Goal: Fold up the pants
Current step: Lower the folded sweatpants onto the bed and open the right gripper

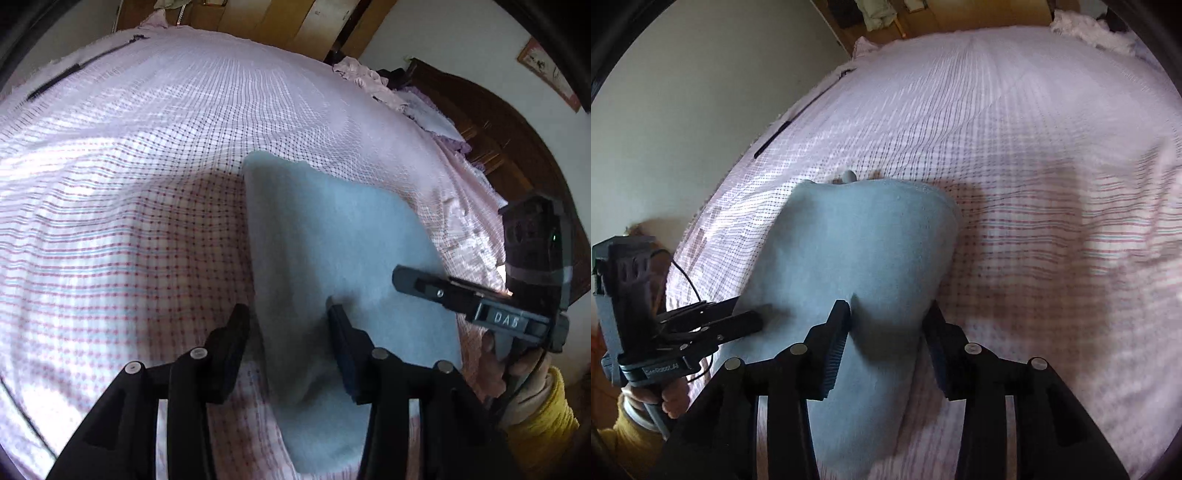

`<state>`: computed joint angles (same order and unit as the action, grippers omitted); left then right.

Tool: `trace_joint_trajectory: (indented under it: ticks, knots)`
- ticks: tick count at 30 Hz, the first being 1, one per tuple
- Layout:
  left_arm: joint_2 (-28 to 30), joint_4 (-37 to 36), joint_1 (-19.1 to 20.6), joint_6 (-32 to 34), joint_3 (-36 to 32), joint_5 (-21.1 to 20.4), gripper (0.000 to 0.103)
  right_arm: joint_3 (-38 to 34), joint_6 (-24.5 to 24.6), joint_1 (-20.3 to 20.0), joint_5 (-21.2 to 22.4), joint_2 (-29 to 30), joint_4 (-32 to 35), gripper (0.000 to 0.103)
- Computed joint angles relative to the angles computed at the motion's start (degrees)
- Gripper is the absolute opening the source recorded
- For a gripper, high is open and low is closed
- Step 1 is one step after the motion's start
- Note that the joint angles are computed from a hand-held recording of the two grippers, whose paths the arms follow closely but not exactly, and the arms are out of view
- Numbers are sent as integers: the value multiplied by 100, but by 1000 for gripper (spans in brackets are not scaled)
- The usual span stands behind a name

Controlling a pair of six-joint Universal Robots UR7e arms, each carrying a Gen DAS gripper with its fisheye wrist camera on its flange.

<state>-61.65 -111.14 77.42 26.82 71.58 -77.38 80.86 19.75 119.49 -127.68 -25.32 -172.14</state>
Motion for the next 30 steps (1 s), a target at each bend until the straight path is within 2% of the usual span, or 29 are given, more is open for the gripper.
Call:
trace_joint_trajectory:
  ticks: [8,13,16,21,26,29,30]
  knots:
    - [-934,-496,-194,396,1001,729,46,471,435,336,-278,-127,-32,34]
    - [-954,-948,-201,497,1349,1172,48,355,654,276,-491,149,146,34]
    - [-935,-1485,-200,767,1608,1423,49,357,562,274,-646,246,4,37]
    - [-999,-1711,-226,828,1753,1482,49,472,904,373,-776,146,73,37]
    - [-1276,-1635,-227,576,1918,1454,48,589,1078,715,-1329,99,404,39]
    - [-1538,-1837,-238,710,2236,1500,50,685,1217,913,-1629,111,572,49]
    - [-1622,-1889,-245,755,2348,1533,53,689,1222,968,-1713,144,585,56]
